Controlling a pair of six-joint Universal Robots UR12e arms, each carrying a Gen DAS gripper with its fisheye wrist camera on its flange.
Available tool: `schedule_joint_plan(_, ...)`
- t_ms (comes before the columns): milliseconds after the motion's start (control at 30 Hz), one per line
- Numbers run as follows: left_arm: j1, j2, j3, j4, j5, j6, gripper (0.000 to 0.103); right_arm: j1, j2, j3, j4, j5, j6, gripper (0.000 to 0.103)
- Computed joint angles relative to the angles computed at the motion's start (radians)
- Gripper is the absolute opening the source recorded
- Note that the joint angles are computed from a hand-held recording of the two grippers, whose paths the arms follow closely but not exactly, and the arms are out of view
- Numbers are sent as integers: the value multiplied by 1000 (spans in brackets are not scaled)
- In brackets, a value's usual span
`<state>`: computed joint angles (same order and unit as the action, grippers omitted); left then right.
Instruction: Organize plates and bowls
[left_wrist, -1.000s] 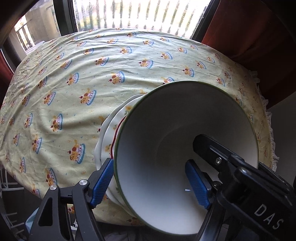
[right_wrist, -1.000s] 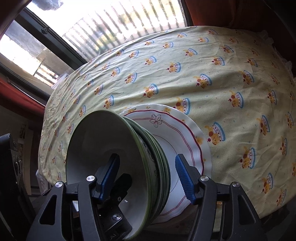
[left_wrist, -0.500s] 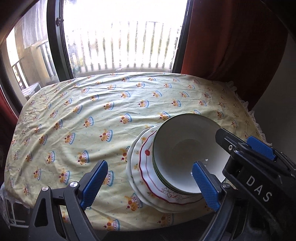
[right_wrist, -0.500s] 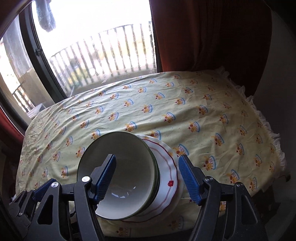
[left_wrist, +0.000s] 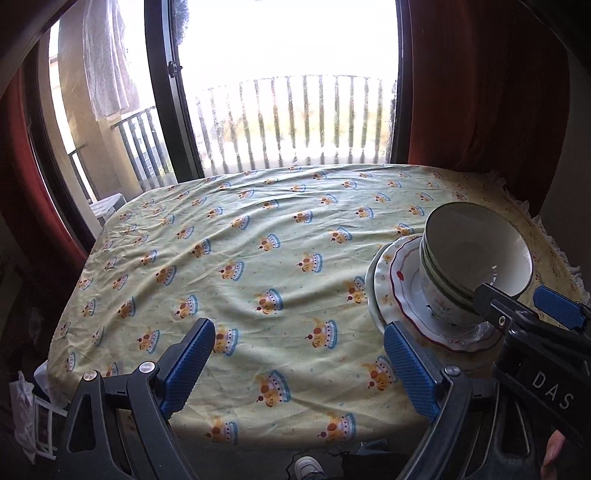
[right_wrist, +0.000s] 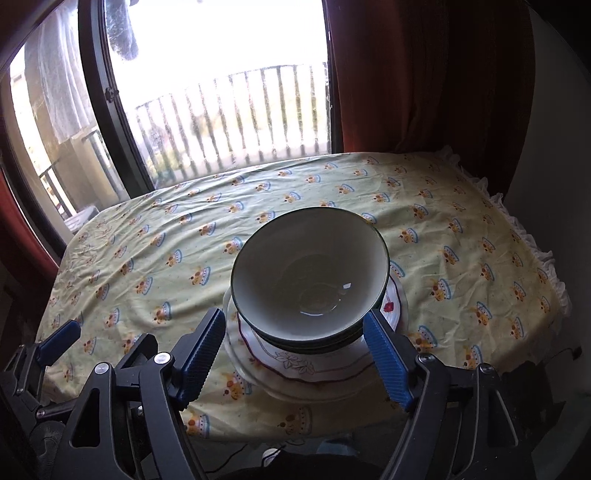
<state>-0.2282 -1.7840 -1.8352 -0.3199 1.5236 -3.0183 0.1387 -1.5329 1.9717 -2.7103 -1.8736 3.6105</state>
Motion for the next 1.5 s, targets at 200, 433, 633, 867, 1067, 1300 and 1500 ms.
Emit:
schedule_joint_plan(200, 32, 15, -57, 51, -25, 9, 94, 25, 17, 31, -56, 11, -10, 80)
schedule_joint_plan(433, 52, 36, -99, 60, -56, 22, 94, 42, 22, 43, -50, 31, -13, 80)
schedule_joint_plan(633, 67, 40, -106, 58, -59, -2, 94, 49, 21, 45, -35, 31, 1, 82)
schedule_joint_plan(867, 72, 47, -111, 70, -74, -14, 96, 51, 13, 49, -42, 13, 10, 83)
schedule_joint_plan(1067, 78, 48, -107, 59, -97, -22, 98, 55, 9, 52, -71, 1, -7, 84)
schedule_joint_plan(1300, 78, 50, -109, 95, -89, -37, 101, 54, 8, 50, -84, -3, -17, 85)
schedule_joint_plan(1500, 80, 53, -113, 114, -87, -47, 101, 57, 6, 51, -100, -6, -35, 86)
